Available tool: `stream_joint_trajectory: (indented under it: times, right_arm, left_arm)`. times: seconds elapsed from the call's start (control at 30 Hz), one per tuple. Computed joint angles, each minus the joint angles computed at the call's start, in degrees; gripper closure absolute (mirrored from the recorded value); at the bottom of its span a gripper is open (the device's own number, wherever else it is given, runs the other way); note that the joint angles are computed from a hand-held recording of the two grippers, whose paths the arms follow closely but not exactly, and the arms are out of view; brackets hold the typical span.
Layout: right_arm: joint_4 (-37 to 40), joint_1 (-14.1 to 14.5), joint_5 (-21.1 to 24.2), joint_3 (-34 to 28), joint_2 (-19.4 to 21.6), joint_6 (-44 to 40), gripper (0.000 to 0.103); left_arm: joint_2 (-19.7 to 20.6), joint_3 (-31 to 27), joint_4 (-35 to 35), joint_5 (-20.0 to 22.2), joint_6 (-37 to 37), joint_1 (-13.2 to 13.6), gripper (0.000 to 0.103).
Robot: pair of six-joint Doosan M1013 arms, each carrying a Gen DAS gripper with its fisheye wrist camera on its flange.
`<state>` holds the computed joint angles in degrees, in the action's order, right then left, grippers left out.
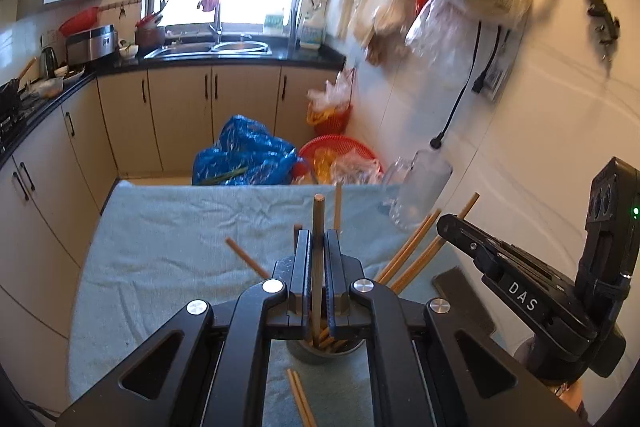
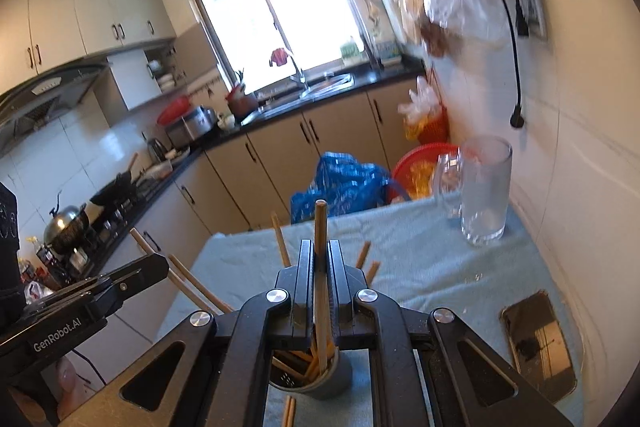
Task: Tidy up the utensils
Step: 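Open the left gripper over the cup while the right gripper releases its chopstick, then move both open grippers back over the remaining chopsticks on the towel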
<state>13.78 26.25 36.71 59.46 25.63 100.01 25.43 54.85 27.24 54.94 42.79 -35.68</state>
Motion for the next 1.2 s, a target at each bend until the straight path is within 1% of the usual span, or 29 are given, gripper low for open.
stream_joint_trajectory:
  times: [0.13, 0.2, 0.23, 0.27, 0.3, 0.43, 0.53, 0.67, 0.9, 1.1, 1.2]
  right_arm:
    - [0.5, -0.3, 1.8, -0.2, 0.9, 0.7, 0.095]
    - [1.5, -0.6, 2.0, 0.1, 1.0, 0.8, 0.085]
    - [1.7, -0.7, 1.7, 0.4, 0.9, 1.2, 0.073]
    - [1.6, -0.8, 1.4, 0.6, 0.8, 1.5, 0.064]
    - [1.4, -0.9, 0.9, 0.9, 0.6, 1.7, 0.062]
    - [0.8, -0.8, 0.4, 1.6, -0.4, 1.5, 0.06]
    - [0.0, -0.7, -0.1, 2.6, -1.5, 1.5, 0.056]
    - [-1.0, -0.5, -1.0, 4.8, -3.7, 1.6, 0.049]
    - [-2.4, -0.1, -2.9, 11.3, -8.3, 2.3, 0.04]
    - [-3.3, 0.5, -3.0, 18.5, -11.7, 3.0, 0.038]
    - [-3.5, 0.5, -1.8, 20.5, -12.2, 3.6, 0.038]
  left_arm:
    - [-0.5, 1.3, 0.7, 0.2, -1.1, -0.2, 0.097]
    - [-0.8, 1.8, 0.8, 0.3, -1.1, -0.3, 0.093]
    - [-1.0, 2.1, 0.9, 0.4, -1.3, -0.4, 0.087]
    - [-1.2, 2.3, 1.3, 0.5, -1.7, -0.5, 0.08]
    - [-1.5, 2.8, 2.1, 0.4, -2.3, -0.8, 0.078]
    - [-3.2, 4.8, 3.7, 0.3, -4.1, -1.6, 0.07]
    - [-4.8, 6.8, 5.3, 0.0, -5.9, -2.3, 0.064]
    - [-7.6, 10.5, 8.3, 0.6, -9.6, -3.8, 0.057]
    - [-12.2, 17.0, 10.4, 2.6, -16.7, -6.3, 0.054]
    - [-14.9, 21.7, 12.3, 3.9, -22.8, -9.1, 0.054]
    - [-15.3, 23.4, 16.3, 7.7, -26.4, -11.4, 0.052]
